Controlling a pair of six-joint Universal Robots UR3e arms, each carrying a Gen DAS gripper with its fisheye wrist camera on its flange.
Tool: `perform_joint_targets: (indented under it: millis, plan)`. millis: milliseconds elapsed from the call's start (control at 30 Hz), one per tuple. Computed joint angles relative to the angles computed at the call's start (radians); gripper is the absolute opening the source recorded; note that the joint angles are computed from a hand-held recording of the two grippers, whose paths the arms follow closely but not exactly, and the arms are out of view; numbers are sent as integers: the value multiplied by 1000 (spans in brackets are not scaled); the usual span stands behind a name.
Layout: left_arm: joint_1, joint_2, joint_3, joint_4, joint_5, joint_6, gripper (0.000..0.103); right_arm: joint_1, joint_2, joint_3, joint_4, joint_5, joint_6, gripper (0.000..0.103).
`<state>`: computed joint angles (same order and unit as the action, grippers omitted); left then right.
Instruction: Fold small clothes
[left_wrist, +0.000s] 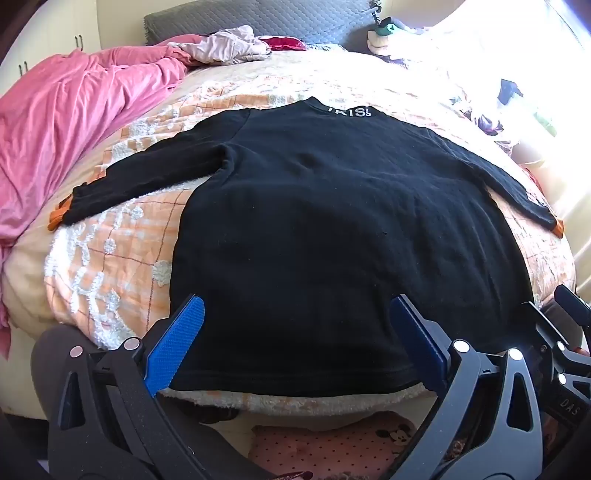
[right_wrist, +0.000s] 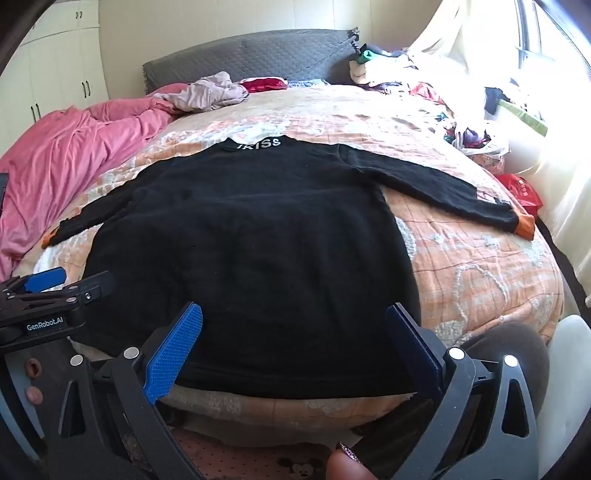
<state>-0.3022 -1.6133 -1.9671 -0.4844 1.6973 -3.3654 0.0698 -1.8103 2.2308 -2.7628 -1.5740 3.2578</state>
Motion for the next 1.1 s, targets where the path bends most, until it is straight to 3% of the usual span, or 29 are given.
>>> perform_joint_targets:
  millis: [67,333,1100]
  plan:
    - [-1,-1,4,-7,2,1,95,23,13,16,-59,-41,6,99]
    - [-4,-3,2,-1,9,2,95,27,-39,5,6,-42,8,99]
    - [11,14,11,-8,-6,11,95,55,-30,-7,3,-77,10,99]
